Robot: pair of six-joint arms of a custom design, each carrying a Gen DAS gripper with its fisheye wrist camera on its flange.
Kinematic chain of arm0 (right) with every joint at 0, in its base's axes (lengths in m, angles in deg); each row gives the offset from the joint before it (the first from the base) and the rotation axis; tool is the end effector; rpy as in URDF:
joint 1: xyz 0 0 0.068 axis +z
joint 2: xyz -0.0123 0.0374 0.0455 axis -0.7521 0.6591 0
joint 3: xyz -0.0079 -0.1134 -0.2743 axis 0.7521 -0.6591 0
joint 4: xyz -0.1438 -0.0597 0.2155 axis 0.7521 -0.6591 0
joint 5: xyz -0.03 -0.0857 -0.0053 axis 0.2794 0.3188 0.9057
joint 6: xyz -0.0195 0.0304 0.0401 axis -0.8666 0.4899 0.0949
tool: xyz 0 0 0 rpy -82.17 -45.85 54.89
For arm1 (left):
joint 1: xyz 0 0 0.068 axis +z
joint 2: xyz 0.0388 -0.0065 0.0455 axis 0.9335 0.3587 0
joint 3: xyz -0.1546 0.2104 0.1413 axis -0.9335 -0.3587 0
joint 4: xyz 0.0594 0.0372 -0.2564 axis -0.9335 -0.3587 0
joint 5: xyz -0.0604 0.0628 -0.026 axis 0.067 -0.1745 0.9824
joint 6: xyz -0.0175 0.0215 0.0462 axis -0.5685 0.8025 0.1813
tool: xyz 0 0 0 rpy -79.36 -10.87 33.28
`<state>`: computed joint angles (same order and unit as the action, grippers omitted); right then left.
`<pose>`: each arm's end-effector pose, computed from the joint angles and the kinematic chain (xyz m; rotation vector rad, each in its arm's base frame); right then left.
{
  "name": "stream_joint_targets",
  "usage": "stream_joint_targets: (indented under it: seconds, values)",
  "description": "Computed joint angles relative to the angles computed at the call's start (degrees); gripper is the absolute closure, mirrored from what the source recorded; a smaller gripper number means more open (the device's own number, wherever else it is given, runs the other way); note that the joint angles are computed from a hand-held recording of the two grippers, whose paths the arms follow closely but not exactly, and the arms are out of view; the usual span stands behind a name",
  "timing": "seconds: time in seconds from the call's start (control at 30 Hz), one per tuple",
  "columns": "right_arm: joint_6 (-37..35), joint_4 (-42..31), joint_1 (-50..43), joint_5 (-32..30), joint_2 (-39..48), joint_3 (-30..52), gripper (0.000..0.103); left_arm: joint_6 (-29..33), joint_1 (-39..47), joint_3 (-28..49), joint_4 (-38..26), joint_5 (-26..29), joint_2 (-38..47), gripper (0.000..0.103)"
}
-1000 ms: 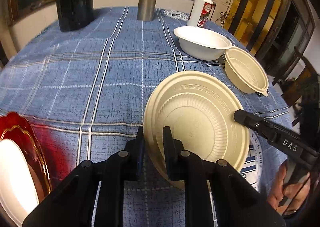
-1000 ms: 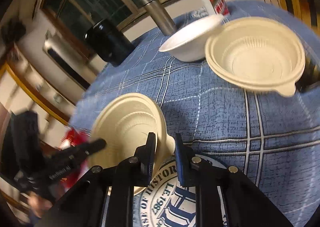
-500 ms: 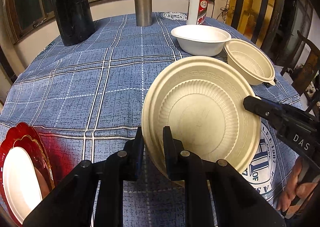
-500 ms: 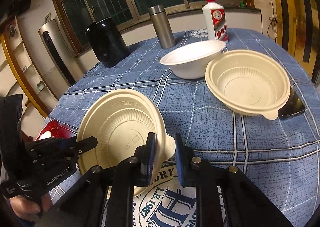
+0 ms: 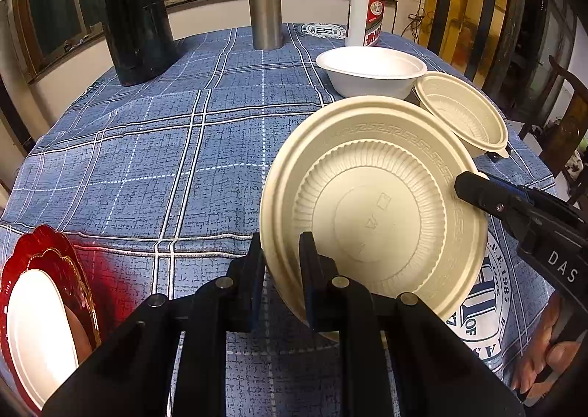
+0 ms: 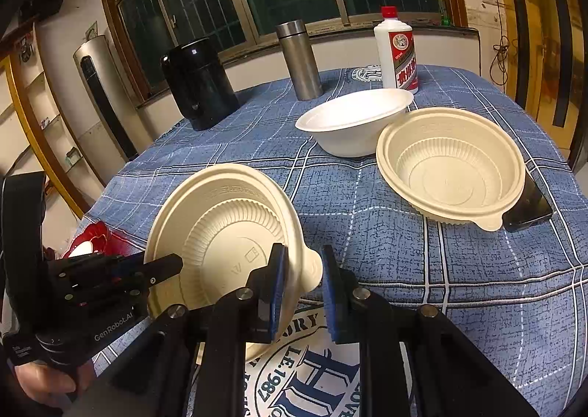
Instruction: Organize plates and bowls
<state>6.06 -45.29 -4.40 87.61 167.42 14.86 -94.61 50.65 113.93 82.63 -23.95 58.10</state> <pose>0.2559 0.2413 0.1997 -0.2921 2.3210 0.4054 0.2660 -0.0817 0.1606 0.0414 2.4647 -0.0218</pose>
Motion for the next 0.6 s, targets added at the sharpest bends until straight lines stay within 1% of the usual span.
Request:
stream_joint_targets:
  seconds: [0.6]
  values:
    - [-0.50, 0.38, 0.71, 0.88, -0.83, -0.47, 0.084, -0.39, -0.26, -0.52, -0.17, -0.75, -1.11, 0.088]
